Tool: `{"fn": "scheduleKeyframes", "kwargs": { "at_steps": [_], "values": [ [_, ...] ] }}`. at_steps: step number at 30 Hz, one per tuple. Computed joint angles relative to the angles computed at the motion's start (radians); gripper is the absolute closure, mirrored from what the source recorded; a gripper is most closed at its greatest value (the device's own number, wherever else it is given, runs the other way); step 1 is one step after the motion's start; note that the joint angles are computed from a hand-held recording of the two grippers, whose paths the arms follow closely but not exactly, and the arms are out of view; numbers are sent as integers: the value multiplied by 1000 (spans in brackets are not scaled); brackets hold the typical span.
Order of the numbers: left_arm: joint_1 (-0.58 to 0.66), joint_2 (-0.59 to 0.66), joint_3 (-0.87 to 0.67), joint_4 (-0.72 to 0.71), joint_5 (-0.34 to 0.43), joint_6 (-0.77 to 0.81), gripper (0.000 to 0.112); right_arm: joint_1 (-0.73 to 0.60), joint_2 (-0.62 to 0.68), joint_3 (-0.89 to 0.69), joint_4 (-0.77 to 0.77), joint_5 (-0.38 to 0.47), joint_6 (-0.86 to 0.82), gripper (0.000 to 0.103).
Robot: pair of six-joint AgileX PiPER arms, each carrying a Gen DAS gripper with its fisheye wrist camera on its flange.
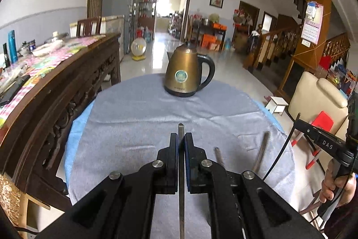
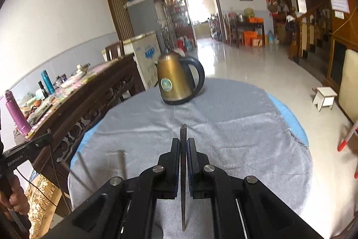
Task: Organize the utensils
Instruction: 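Lift the chopsticks with both grippers and carry them over the grey cup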
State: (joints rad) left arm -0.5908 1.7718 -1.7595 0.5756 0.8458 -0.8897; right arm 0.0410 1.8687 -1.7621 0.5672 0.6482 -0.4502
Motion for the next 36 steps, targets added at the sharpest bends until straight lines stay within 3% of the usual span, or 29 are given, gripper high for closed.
{"fn": "scheduleKeyframes", "kwargs": {
  "at_steps": [8,14,25,36],
  "values": [
    [-114,-81,129,218,-11,-284,107,17,-237,334,204,-219,-213,96],
    [-209,-73,152,428,78,-468,107,48,-361,493,358,-350,-371,96],
    [-284,-42,107,487,185,-471,107,30,-457,574,505,-347,-497,96],
    [-307,-44,105,505,215,-488,107,42,-507,611,603,-345,-589,96]
  ]
}}
